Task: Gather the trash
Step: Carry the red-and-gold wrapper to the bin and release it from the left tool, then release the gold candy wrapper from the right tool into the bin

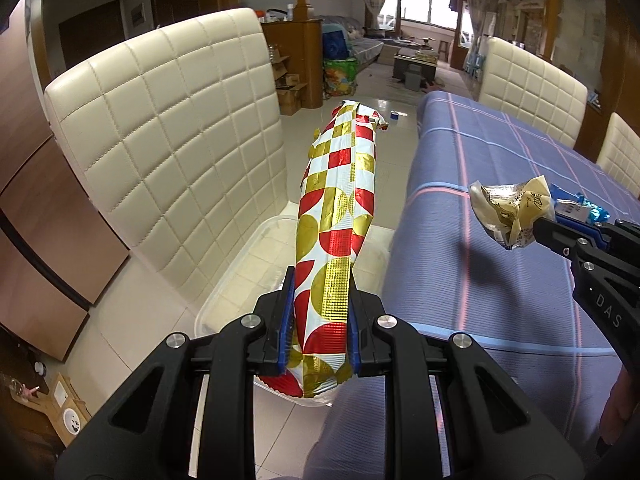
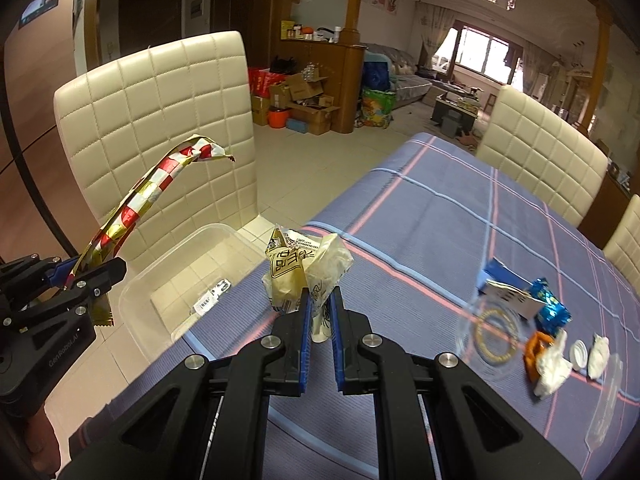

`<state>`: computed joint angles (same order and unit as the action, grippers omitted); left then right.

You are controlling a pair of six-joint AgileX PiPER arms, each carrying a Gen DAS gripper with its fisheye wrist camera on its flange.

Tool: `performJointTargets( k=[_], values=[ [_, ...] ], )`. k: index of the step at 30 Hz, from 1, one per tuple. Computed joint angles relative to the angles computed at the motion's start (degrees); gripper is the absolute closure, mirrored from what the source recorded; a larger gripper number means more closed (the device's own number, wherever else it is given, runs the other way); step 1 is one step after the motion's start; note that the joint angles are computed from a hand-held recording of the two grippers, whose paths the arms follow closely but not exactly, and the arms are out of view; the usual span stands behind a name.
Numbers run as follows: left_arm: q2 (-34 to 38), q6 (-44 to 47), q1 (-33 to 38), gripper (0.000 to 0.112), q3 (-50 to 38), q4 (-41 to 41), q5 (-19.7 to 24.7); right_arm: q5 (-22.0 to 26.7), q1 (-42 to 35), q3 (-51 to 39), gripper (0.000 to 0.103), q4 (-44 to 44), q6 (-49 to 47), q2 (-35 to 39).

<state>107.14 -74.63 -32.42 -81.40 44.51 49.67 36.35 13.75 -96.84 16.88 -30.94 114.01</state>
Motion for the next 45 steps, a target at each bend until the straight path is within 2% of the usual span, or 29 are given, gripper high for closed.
performJointTargets(
  k=[11,22,23,24,25,26,29,31,33,45],
  values=[
    [0.79,0.52,3.93,0.09,2.01,-0.7,-1.83,2.37,2.59,-5.74,0.094,-0.76,1.56,4.7],
    [3.95,4.43,5.75,0.087,-0.71,-4.05,-3.38,4.15,2.09,-8.38,0.094,-0.95,2.14,7.23],
    [3.98,5.42,6.23,0.084,-0.79,-5.25,-4.04,4.19,1.93,-8.44,0.094,-0.88,2.05,7.29],
    [3.99,6.26,6.65,0.075,-0.8,-6.4,-4.57,4.28,1.89,-8.55,0.094,-0.9,2.09,7.33],
    [4.18,7.58,7.27,0.035,-1.05,-8.18,-4.91,4.42,1.78,-8.7,0.094,-0.82,2.0,7.42],
    [4.25,7.49,7.56,0.014,-1.04,-8.45,-5.09,4.53,1.67,-8.83,0.094,-0.73,1.94,7.49],
    [3.33,3.5,6.53,0.014,0.69,-3.84,-5.56,4.61,1.64,-8.87,0.094,-0.52,1.98,7.48],
    [3.9,1.06,4.64,0.014,-0.21,0.36,-1.74,4.76,1.56,-9.0,0.094,-0.39,1.91,7.61],
    [3.8,0.95,4.1,0.014,-0.38,1.26,-0.67,4.98,1.59,-9.09,0.094,-0.33,1.94,7.7],
    [-0.54,-3.61,5.81,0.014,5.5,1.47,-0.5,6.21,4.02,-9.38,0.094,-0.16,0.95,8.22]
  ],
)
